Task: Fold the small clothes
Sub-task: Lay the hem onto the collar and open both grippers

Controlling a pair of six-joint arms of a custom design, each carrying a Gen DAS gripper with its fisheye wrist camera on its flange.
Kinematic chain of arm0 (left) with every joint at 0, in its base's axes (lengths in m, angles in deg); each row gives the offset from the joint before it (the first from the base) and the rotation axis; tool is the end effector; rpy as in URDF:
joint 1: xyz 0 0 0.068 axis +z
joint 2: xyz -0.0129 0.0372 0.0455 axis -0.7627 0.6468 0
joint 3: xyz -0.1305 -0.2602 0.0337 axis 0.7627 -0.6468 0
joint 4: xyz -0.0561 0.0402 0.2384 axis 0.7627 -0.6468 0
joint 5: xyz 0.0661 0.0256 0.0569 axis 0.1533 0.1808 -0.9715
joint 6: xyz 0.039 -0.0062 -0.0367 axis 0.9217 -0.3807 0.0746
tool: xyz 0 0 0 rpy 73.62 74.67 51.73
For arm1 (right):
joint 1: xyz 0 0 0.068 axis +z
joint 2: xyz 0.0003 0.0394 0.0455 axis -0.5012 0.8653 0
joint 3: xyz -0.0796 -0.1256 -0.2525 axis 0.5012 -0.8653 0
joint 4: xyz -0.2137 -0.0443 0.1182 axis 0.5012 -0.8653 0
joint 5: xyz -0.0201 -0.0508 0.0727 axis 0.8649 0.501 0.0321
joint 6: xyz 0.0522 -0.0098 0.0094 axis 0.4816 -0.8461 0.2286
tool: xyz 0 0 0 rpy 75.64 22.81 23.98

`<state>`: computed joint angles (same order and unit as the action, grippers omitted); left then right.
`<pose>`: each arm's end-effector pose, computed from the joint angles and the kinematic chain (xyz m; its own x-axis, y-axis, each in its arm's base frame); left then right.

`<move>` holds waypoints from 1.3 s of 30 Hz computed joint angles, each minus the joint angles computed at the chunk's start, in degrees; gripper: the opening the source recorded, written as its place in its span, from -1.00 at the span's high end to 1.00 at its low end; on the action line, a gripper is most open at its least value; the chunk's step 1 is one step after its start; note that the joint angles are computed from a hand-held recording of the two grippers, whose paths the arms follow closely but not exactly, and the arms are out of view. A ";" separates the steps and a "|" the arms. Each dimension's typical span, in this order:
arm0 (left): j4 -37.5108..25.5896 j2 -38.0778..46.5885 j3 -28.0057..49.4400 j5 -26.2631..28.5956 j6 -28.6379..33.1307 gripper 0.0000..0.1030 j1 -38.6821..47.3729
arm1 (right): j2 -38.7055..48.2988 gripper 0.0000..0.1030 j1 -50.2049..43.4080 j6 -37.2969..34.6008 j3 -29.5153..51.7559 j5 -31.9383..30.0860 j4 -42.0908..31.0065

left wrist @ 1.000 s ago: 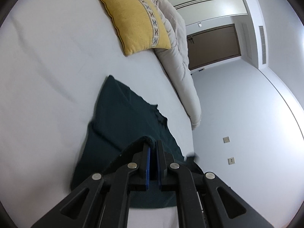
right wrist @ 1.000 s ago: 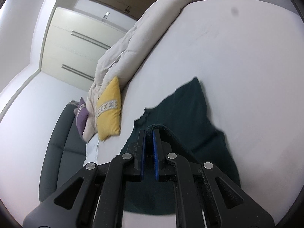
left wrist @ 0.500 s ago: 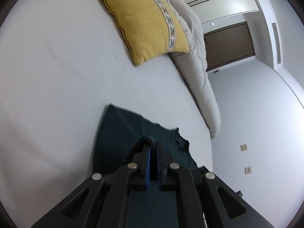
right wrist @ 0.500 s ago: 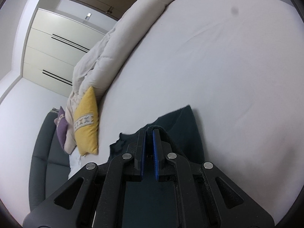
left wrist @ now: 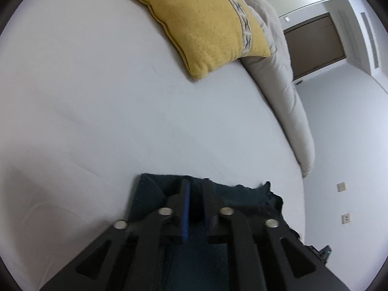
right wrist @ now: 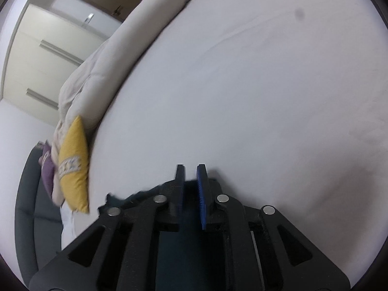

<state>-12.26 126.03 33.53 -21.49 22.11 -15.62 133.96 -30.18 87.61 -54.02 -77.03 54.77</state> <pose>0.3882 0.2298 0.2209 -0.9073 -0.3016 -0.2931 -0.0048 0.7044 -0.7098 0.2007 -0.0002 0.1654 -0.3090 0.8856 -0.3468 0.5842 0.4645 0.6655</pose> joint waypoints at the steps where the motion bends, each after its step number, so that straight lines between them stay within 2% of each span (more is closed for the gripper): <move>1: -1.37 1.02 1.24 1.37 0.23 0.46 0.77 | -0.10 0.53 -1.46 -0.17 -0.89 -0.81 1.36; 2: -1.78 1.29 1.65 2.10 -0.05 0.36 1.43 | -0.45 0.36 -2.02 -0.05 -1.37 -0.66 1.69; 3: -1.85 1.33 2.11 2.45 -0.83 0.10 2.20 | -1.07 0.19 -2.22 0.00 -1.88 0.02 1.76; 4: -2.23 1.25 2.47 3.49 -1.14 0.03 3.14 | -2.21 0.18 -1.41 -0.46 -1.62 1.29 0.15; 6: -2.65 0.20 2.87 4.45 -0.67 0.01 4.57 | -3.28 0.15 1.23 -2.02 0.67 4.18 -4.61; 9: 0.79 -5.33 -2.45 3.81 2.24 0.00 6.02 | -4.45 0.15 9.08 -2.90 4.39 10.84 -9.55; 14: 7.73 -17.50 -17.88 1.34 10.91 0.00 4.97 | 3.84 0.15 25.47 -6.37 14.83 21.53 -14.85; 17: 15.85 -23.94 -28.34 -2.50 11.58 0.00 1.19 | 10.77 0.15 30.54 -8.66 19.42 22.24 -15.15; 20: 28.80 -27.37 -37.63 -10.29 8.85 0.01 -2.77 | 16.46 0.16 31.68 -7.46 20.49 20.75 -13.90; 21: 30.96 -26.25 -38.54 -12.07 7.61 0.14 -3.06 | 17.43 0.26 30.77 -7.23 19.28 20.26 -12.32; 22: 32.52 -25.46 -39.08 -12.01 7.12 0.40 -2.49 | 17.75 0.41 29.12 -7.81 16.75 19.35 -7.70; 23: 33.88 -24.79 -39.25 -11.70 6.88 0.46 -1.80 | 17.60 0.52 27.63 -8.09 14.17 18.61 -3.44; 25: 32.68 -23.09 -37.52 -10.15 7.50 0.57 -0.79 | 16.68 0.98 23.93 -7.37 10.10 16.36 1.89; 27: 33.07 -22.39 -37.05 -9.94 7.77 0.69 -0.16 | 16.39 1.00 21.33 -6.86 6.84 14.87 7.02; 29: 31.85 -20.95 -35.83 -8.33 7.07 0.74 1.18 | 14.91 1.00 19.49 -5.42 4.28 17.62 7.83; 32: 30.21 -19.44 -33.98 -6.78 5.82 0.79 1.25 | 12.90 1.00 16.25 -2.75 1.08 16.79 9.98; 33: 30.19 -19.48 -33.96 -6.73 5.62 0.79 1.04 | 12.00 1.00 16.16 -2.81 1.30 17.73 8.38; 34: 30.23 -19.47 -33.97 -6.77 5.60 0.79 0.94 | 9.39 0.83 18.55 -1.50 0.90 20.52 4.85; 35: 30.59 -19.28 -33.84 -6.91 5.14 0.79 0.56 | 8.05 0.71 20.54 0.27 3.38 24.11 -2.09; 36: 30.85 -19.34 -34.07 -6.91 5.05 0.79 0.49 | 6.38 0.68 21.79 1.50 4.93 26.93 -7.29; 39: 31.39 -19.61 -34.47 -7.03 4.92 0.79 0.43 | 4.68 0.68 23.21 -0.26 6.68 25.82 -5.29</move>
<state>19.12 106.42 -0.93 -28.52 27.03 -15.19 138.64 -6.98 87.35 -47.34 -51.21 49.48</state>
